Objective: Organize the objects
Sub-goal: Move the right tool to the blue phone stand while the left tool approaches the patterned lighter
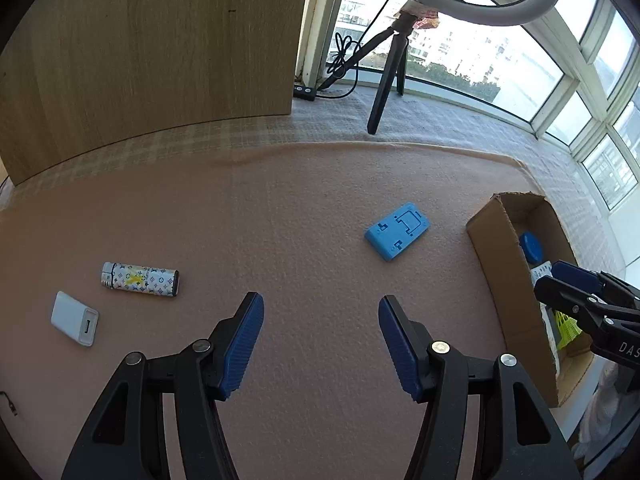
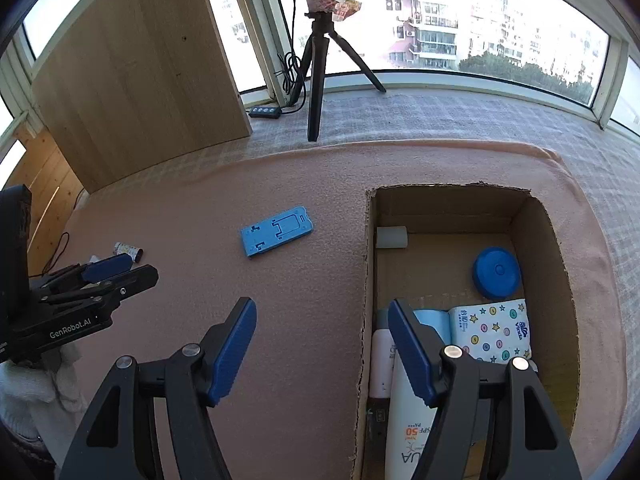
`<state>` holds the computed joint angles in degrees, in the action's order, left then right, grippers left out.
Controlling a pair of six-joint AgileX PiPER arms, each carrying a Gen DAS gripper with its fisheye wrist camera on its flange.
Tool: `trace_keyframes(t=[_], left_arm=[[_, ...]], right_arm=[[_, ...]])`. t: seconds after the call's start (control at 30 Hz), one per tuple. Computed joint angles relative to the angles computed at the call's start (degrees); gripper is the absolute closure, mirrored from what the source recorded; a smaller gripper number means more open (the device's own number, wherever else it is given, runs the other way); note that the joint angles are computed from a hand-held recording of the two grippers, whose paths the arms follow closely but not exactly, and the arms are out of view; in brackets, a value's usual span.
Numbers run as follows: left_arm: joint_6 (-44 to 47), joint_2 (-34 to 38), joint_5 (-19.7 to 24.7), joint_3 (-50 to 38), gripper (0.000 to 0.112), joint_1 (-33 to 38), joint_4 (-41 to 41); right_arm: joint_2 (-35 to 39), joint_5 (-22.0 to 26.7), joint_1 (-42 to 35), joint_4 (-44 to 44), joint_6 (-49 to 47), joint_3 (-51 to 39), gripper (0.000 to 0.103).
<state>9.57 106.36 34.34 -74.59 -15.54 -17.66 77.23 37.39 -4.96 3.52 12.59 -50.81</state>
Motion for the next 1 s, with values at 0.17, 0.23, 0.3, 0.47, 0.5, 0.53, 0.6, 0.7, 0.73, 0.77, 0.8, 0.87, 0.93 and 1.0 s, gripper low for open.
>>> trace_keyframes(t=[0.17, 0.23, 0.3, 0.47, 0.5, 0.53, 0.6, 0.7, 0.73, 0.77, 0.8, 0.87, 0.93, 1.0], left_arm=[[3.92, 0.25, 0.38, 1.01, 0.049, 6.18, -2.04], [5.66, 1.57, 1.54, -0.18, 0.049, 9.02, -3.87], [6.44, 3.45, 2.88, -2.32, 0.049, 11.88, -4.66], [4.87, 10.3, 8.87, -11.74, 0.048, 17.17, -3.52], [4.53, 11.64, 10.17, -13.75, 0.048, 17.6, -3.1], [4.04, 12.88, 11.43, -15.57, 0.048, 17.98, -2.52], [3.99, 15.12, 13.95, -18.73, 0.048, 18.65, -2.74], [3.63, 17.43, 16.15, -21.56, 0.048, 18.88, -2.78], [3.67, 17.87, 16.5, -22.0, 0.048, 18.7, -2.65], [3.78, 18.18, 16.85, -22.24, 0.048, 18.66, -2.54], [3.71, 18.31, 16.94, -22.16, 0.048, 18.52, -2.54], [3.39, 19.21, 17.59, -22.98, 0.048, 18.55, -2.87], [2.13, 19.37, 16.95, -22.76, 0.048, 18.6, -2.63], [0.27, 20.58, 17.72, -24.44, 0.048, 18.68, -2.11]], right_arm=[[5.3, -0.04, 3.18, 0.08, 3.07, -4.69, 0.038], [7.84, 0.29, 3.54, 1.08, 3.9, -6.79, 0.038], [10.36, 0.83, 3.26, 4.21, 2.89, -8.81, 0.038], [14.09, 1.19, 4.09, 7.38, 3.59, -11.98, 0.038], [14.51, 1.26, 4.5, 7.08, 4.27, -12.44, 0.038], [14.83, 1.36, 4.88, 6.77, 4.92, -12.87, 0.038], [15.26, 1.33, 5.53, 6.27, 5.98, -13.3, 0.038], [15.74, 1.84, 6.15, 4.99, 7.45, -14.11, 0.038], [16.06, 1.99, 6.19, 4.79, 7.66, -14.48, 0.038], [16.18, 2.03, 6.26, 4.64, 7.81, -14.62, 0.038], [16.37, 2.07, 6.24, 4.47, 7.94, -14.77, 0.038], [16.7, 2.08, 6.22, 4.13, 8.32, -14.97, 0.038], [17.11, 2.01, 5.95, 4.31, 8.35, -15.16, 0.038], [17.67, 2.14, 5.67, 4.17, 8.43, -15.56, 0.039]])
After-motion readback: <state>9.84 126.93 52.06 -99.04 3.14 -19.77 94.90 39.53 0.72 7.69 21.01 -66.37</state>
